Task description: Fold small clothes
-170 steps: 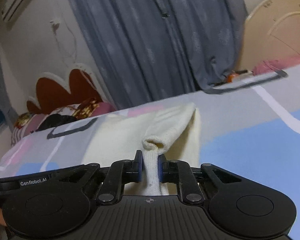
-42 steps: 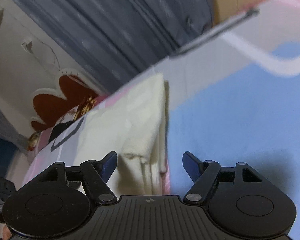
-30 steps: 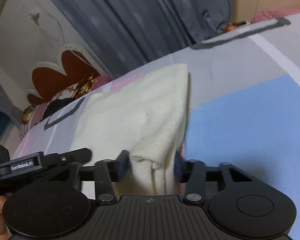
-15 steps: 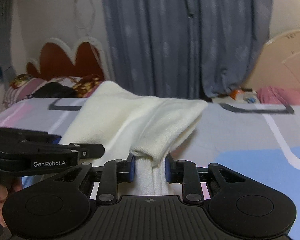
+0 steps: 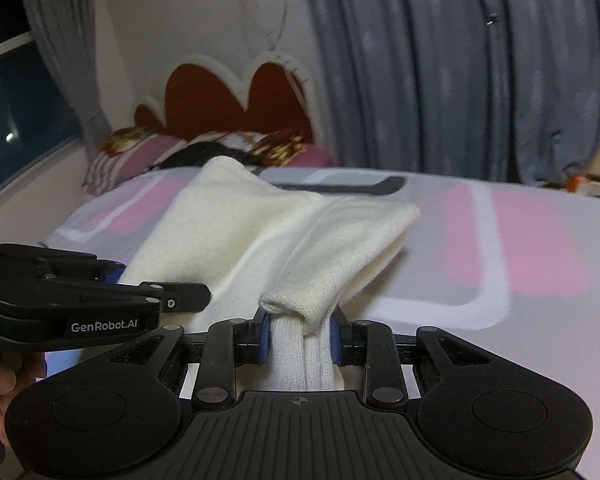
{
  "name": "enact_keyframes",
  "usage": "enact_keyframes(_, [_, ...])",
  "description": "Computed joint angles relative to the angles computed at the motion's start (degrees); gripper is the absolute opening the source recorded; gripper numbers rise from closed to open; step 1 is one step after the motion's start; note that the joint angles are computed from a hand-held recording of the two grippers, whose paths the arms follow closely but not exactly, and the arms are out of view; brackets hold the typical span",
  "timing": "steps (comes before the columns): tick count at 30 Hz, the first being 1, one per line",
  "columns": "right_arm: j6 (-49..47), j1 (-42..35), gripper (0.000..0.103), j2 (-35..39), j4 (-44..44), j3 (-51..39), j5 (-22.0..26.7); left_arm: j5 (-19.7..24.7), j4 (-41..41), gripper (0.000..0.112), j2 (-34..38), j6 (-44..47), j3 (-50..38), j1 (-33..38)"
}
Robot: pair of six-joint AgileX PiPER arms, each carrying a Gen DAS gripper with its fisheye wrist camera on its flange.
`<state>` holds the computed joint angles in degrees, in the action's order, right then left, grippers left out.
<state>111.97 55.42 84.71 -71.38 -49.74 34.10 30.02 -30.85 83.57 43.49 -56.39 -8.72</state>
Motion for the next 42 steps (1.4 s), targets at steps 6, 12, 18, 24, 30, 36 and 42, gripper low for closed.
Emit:
enact_keyframes(6, [6.3,-8.5,0.027,1.6,-2.7,4.6,-11.4,-1.0,-9.8,0.061,1.9,8.3,2.8,4.5])
enact_keyframes(12, [1.3,-11.9,0.03,0.9,1.4,4.0,-14.4,0.0,-10.8,0.073,0.8,8.4,3.7,6.8])
enact_keyframes(18, [1.6,-5.9,0.045,-6.7,4.4,8.2,-2.6,2.3,-12.8,0.065,-6.3,12.4,9.1,12.3])
enact_keyframes(24, [-0.8,8.4,0.03,-13.3,3.9,9.4,7.5,6.8,-15.4,0.065,-15.6,17.1,17.1,16.7])
enact_keyframes(30, [-12.9,11.7,0.029,-3.2,17.3,4.9,8.7,3.5,-8.9,0.068,-17.9,10.0,21.8,14.1])
enact_keyframes(36, [-7.9,18.2,0.03,-6.8,18.1,4.0,16.4,8.1,-2.1,0.065,-27.7,1.4,22.6,13.6])
enact_keyframes(42, [2.4,34.5,0.03,-9.9,16.0,1.1,32.5,18.8,-2.6,0.082,-40.4,1.2,23.0,19.8])
